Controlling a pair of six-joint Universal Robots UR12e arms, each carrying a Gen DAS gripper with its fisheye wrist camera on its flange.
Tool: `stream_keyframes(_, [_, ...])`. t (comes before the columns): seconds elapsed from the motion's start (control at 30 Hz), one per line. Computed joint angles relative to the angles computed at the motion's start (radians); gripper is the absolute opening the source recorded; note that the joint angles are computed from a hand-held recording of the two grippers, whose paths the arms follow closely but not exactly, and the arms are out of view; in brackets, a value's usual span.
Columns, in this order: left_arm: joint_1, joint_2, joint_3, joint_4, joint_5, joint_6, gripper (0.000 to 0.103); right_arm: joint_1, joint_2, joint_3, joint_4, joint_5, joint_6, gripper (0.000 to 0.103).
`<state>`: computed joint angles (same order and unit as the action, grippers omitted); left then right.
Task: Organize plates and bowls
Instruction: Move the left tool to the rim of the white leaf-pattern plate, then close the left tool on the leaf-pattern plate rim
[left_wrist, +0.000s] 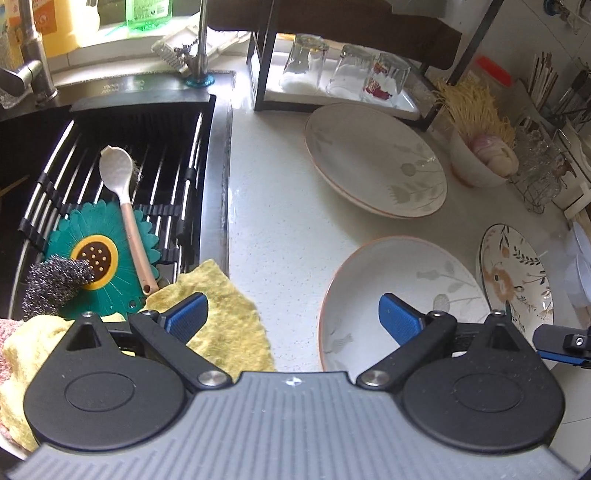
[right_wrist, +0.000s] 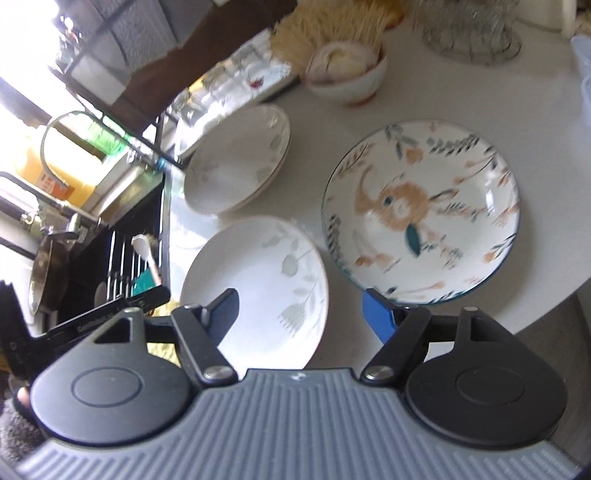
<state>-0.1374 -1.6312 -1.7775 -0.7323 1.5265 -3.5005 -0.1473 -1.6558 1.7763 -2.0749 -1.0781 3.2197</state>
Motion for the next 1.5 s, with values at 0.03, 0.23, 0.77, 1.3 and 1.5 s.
stream_keyframes(0.03, [0.005, -0.001, -0.004, 0.004, -0.016, 0.002, 0.1, 0.005, 0.003, -0.002, 0.007, -0.005, 0.002, 0.07])
stream_keyframes(0.23, [0.02, -0.025, 0.001, -0.006, -0.097, 0.048, 0.089, 0.019, 0.018, 0.001, 0.013, -0.041, 0.033, 0.064])
stream_keyframes(0.77, [0.044, -0.085, 0.05, -0.055, -0.217, 0.193, 0.036, 0.039, 0.04, 0.053, -0.095, -0.073, 0.104, 0.026])
stream_keyframes(1.3, [0.047, -0.079, 0.053, -0.089, -0.243, 0.159, 0.023, 0.039, 0.052, 0.048, -0.116, -0.039, 0.031, 0.016])
stream_keyframes(1.5, [0.042, -0.066, 0.06, -0.095, -0.222, 0.124, 0.023, 0.026, 0.049, 0.039, -0.118, -0.001, 0.002, 0.016])
